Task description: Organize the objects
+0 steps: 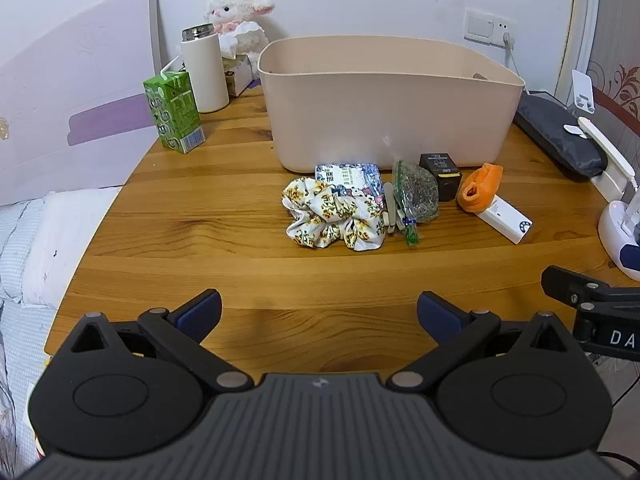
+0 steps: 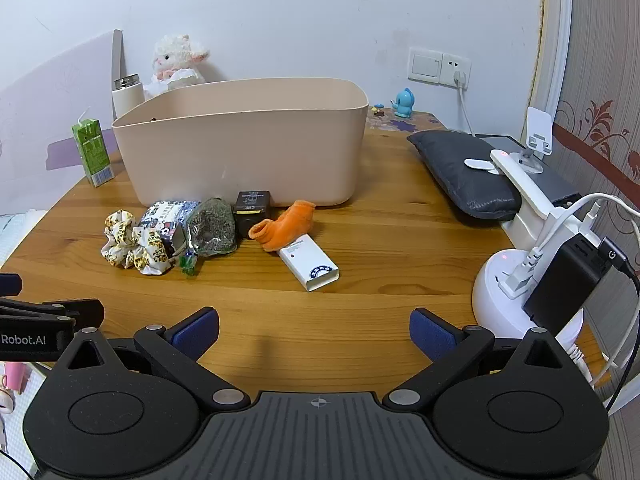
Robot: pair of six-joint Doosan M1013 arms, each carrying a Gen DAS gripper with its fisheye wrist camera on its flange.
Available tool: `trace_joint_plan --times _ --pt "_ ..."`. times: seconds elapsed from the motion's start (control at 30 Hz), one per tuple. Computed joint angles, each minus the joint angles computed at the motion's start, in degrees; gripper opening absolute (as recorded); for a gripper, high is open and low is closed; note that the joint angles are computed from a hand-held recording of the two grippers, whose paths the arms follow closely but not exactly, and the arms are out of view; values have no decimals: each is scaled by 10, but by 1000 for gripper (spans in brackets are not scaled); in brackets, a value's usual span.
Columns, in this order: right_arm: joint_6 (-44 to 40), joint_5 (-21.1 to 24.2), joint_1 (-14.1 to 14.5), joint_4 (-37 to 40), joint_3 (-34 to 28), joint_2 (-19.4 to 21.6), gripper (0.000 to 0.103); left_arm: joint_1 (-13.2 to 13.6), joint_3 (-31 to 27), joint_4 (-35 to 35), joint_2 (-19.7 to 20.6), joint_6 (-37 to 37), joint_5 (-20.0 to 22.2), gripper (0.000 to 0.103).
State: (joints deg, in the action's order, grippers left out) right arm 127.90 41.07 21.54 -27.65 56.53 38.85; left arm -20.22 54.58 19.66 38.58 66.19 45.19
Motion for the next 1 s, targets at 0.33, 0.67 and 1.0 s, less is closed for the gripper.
trace_joint_plan --times 0.33,0.67,1.0 --pt "-1 0 0 1 0 0 103 1 -1 -5 0 2 4 103" --pt "-2 1 -1 4 -1 0 103 2 -3 -11 2 4 10 103" --pt "-6 1 -3 13 -2 1 103 3 -10 -20 5 16 14 103"
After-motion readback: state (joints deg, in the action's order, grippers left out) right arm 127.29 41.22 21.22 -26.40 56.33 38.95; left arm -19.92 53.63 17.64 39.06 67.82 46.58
